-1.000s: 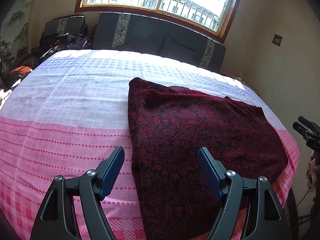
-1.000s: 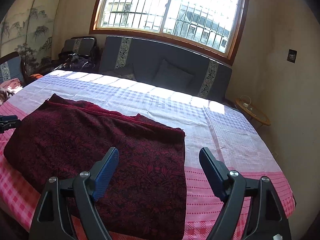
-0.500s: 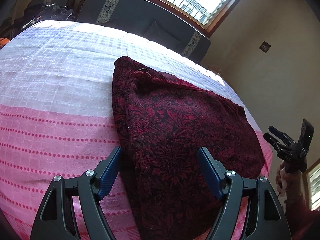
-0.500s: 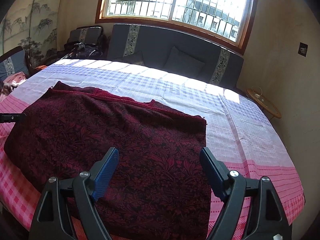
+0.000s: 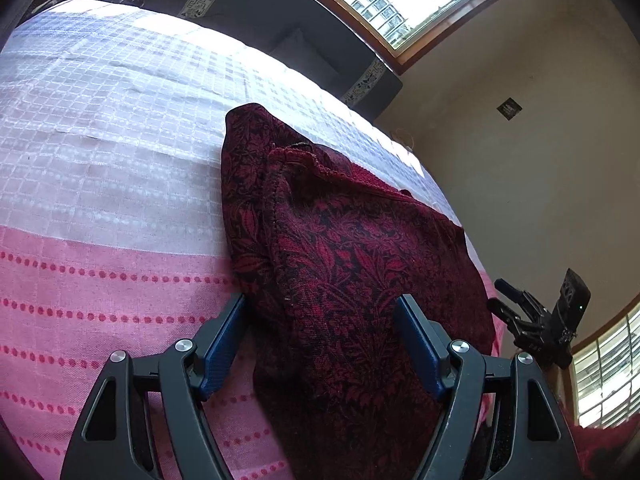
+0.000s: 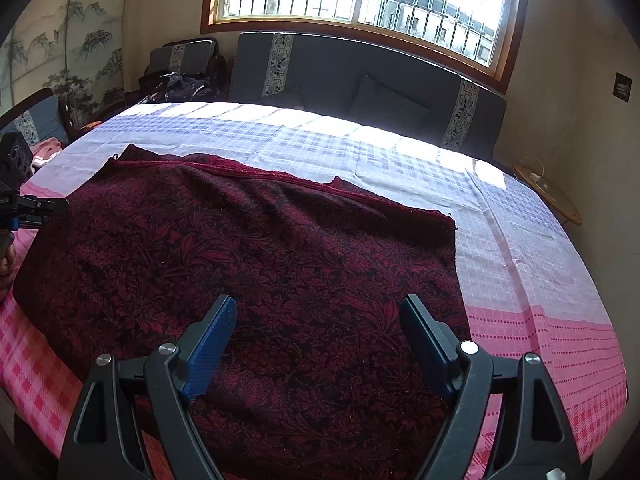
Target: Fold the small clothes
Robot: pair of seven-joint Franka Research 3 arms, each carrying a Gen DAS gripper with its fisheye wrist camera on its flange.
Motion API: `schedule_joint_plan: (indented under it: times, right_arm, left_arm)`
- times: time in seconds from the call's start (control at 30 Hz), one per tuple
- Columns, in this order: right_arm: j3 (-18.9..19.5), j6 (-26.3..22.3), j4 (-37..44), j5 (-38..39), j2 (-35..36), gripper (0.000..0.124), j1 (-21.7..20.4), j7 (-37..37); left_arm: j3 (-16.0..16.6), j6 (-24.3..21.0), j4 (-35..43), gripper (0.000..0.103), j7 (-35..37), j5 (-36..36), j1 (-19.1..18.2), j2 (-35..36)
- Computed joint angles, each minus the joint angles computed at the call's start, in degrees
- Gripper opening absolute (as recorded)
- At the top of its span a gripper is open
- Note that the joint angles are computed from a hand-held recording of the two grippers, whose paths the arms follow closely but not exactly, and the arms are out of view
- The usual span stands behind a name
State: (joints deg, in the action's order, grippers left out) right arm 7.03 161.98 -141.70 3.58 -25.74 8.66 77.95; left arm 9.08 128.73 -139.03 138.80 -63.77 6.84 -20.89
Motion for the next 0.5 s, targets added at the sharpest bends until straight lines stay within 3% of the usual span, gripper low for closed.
schedule_joint_plan:
  times: [0.27,0.33,0.37,0.4,0.5]
  right_arm:
    - [-0.91,-0.25,-0.20,2.40,-0.27,0.083,1.92,-0.92]
    - [-1.27,-0.38,-0.19,3.44,-0.20,0.083,2.54,-1.09]
    - [-1.29,-0.44,-0.22,3.73,-0.19,0.083,2.70,-1.17]
    - [-1.18,-0.49,-0.34,3.85,-0.26,0.083,2.77,-1.19]
    - [-0.93,-0.66,-0.54,3.93,-0.49,0.083,2.96,-1.50]
  left_arm:
    - [-0.10,-7.58,6.89,0.074,-2.39,1.68,1.92,6.16]
    - [-0.85,-7.92,7.88,0.067,-2.74,1.74,2.42,7.07]
    - [-1.23,-7.85,7.88,0.051,-3.28,1.94,2.68,7.36]
    - [-1.33,-7.74,7.79,0.044,-3.43,1.50,2.97,7.54]
    - [-0.42,-10.04,7.66,0.039,-3.39,-3.06,3.93,8.12]
